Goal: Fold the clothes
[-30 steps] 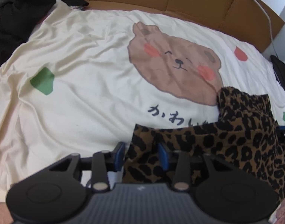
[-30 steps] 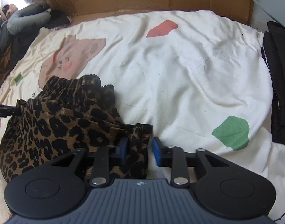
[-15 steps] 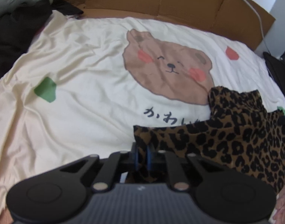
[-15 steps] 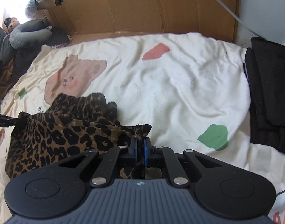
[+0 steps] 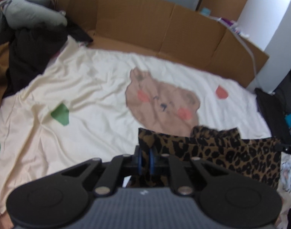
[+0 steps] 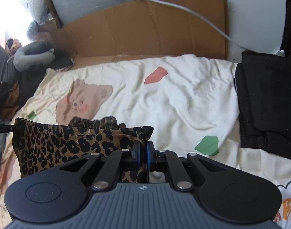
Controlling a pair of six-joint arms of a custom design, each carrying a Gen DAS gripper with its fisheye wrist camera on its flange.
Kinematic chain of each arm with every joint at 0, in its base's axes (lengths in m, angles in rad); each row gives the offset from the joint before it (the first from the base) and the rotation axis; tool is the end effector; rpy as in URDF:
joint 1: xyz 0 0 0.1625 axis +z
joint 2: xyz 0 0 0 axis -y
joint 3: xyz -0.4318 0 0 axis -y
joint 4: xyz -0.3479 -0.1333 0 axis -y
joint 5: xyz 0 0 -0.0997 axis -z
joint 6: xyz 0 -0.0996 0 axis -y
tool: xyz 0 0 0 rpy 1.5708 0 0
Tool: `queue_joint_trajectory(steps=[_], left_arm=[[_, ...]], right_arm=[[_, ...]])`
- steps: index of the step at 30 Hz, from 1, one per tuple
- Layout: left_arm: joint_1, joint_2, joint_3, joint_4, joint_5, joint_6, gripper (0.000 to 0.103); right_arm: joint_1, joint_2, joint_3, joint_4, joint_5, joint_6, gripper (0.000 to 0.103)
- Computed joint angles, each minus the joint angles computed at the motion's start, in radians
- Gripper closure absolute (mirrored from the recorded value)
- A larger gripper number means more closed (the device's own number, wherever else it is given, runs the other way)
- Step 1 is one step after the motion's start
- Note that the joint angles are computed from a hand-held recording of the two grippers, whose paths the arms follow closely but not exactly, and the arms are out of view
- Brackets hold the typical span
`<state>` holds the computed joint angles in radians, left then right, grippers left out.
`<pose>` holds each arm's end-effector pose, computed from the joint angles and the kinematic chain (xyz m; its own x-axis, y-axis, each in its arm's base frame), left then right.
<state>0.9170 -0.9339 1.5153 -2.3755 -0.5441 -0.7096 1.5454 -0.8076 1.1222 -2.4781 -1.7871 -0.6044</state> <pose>-0.2256 -0.6538 0.2904 -0.7856 -0.3796 -0.4887 0.1071 0.6944 -0.7116 0.0924 -0.7689 0.3419 -0.8129 -0.3522 0.4639 -0.5358 0.7645 -0.3585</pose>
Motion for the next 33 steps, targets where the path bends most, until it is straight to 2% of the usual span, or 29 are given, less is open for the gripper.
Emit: queue_joint_trajectory(steps=[11,23,29,33], left_arm=[[0.012,0.029,-0.109,0.021,-0.01,0.083,0.095],[0.086,0.057,-0.196,0.195,-0.082,-0.015,0.095],[0.13,0.099,-0.278,0.291,-0.127,-0.033,0.095],[0.158,0.134,-0.321,0.337,-0.153,-0.039,0.094]], right_arm=[[0.012,0.033,-0.092,0.053,0.005,0.026,0.098],[0.016,0.171,-0.316,0.226,-0.05,0.047,0.098],[0.01,0.253,-0.457,0.339,-0.089,0.064,0.098],[-0.001,0.288,-0.5,0.379,-0.104,0.076,0.098]])
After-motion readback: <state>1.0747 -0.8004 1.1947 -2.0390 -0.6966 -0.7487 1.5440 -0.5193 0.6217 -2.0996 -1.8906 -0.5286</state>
